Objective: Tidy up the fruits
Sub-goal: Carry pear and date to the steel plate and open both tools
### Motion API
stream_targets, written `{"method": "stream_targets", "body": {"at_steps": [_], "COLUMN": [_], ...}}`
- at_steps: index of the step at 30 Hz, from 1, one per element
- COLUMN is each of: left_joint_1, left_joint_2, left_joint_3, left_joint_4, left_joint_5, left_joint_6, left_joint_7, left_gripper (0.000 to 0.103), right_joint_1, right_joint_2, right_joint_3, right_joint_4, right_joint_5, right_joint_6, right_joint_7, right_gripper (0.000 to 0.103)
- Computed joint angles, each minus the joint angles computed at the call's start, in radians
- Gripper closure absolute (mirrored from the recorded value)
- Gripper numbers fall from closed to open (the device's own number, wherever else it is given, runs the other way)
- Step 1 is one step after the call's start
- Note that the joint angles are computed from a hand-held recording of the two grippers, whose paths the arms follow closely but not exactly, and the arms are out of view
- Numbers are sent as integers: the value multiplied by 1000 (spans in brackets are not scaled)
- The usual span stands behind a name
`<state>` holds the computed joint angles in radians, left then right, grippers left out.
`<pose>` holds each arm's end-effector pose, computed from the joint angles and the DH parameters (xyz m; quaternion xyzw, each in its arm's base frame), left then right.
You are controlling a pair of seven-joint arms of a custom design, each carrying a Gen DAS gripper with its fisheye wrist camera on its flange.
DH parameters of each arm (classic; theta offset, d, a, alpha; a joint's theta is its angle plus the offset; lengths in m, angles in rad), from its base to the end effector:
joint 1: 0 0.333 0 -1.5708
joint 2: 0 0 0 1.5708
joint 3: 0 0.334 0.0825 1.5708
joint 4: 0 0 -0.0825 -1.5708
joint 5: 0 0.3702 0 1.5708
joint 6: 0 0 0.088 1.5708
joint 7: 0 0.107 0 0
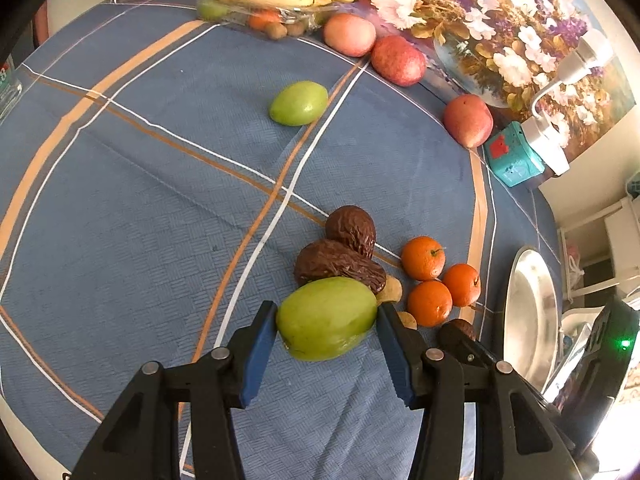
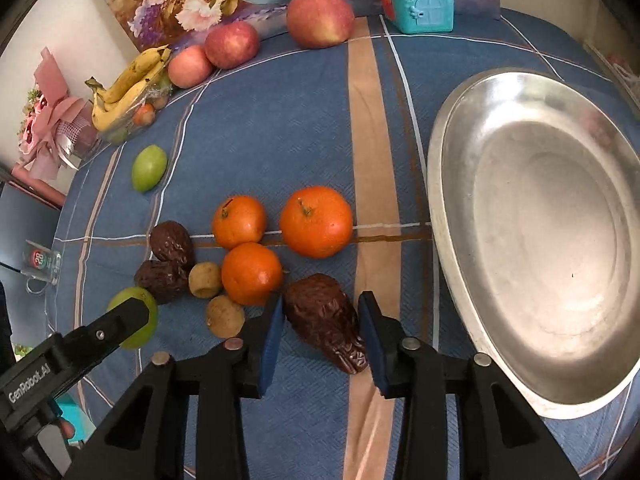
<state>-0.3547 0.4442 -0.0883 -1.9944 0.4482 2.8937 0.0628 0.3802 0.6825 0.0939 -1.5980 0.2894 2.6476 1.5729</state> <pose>0.5712 -0.2942 0.3108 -0.8746 0.4215 -0.2360 0.0410 0.6579 0.3145 0.2936 -0.7591 0.6146 0.0068 0.2144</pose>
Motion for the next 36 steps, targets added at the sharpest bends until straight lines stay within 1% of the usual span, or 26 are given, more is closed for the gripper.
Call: {"method": "stream_targets", "body": {"at_steps": [2, 5, 8, 9, 10, 12, 15, 18, 21, 23, 26, 30, 31, 34, 36], "left_joint_1": [-5, -21, -37, -42, -43, -30, 0, 5, 15, 17, 11, -12, -19, -43, -69], "left_joint_2": [-4, -16, -30, -34, -35, -28, -4, 35, 91, 130, 180, 273, 296, 387, 434], "left_joint_3": [8, 29, 47, 51, 52, 38, 13, 3, -10, -19, -28, -49, -54, -83, -84], "left_joint_4": [-5, -14, -16, -12, -1, 25, 72, 160, 254, 318, 407, 582, 623, 778, 858], "left_joint_5": [6, 28, 57, 66, 75, 76, 55, 45, 18, -2, -24, -47, -55, -88, -105], "left_joint_6": [7, 15, 21, 12, -1, -21, -24, -91, -137, -167, -200, -271, -283, -329, -360], "left_joint_7": [-10, -38, -72, -83, -88, -83, -54, -9, 38, 69, 118, 227, 253, 368, 425], "left_gripper": [49, 49, 49, 49, 49, 49, 49, 49, 49, 49, 49, 49, 49, 49, 49], "right_joint_1": [-1, -30, -47, -49, -48, -25, -16, 1, -14, -11, 2, -25, -18, 31, 59], "right_joint_2": [-5, -25, -65, -81, -97, -122, -128, -102, -70, -59, -41, -58, -68, -96, -114], "right_joint_3": [3, 36, 59, 64, 65, 41, 29, 0, 5, -12, -55, -70, -92, -189, -250], "right_joint_4": [-6, -37, -84, -101, -118, -138, -121, -57, -6, 10, 39, 3, -13, -64, -96], "right_joint_5": [0, 45, 92, 105, 115, 108, 101, 67, 73, 58, 17, 11, -3, -85, -145], "right_joint_6": [-1, 25, 86, 111, 139, 169, 164, 130, 126, 113, 96, 142, 150, 168, 171], "right_joint_7": [-5, -37, -70, -81, -85, -59, -34, 9, 33, 56, 114, 162, 189, 310, 402], "right_gripper": [64, 65, 65, 65, 65, 65, 65, 65, 65, 65, 65, 65, 65, 65, 64]}}
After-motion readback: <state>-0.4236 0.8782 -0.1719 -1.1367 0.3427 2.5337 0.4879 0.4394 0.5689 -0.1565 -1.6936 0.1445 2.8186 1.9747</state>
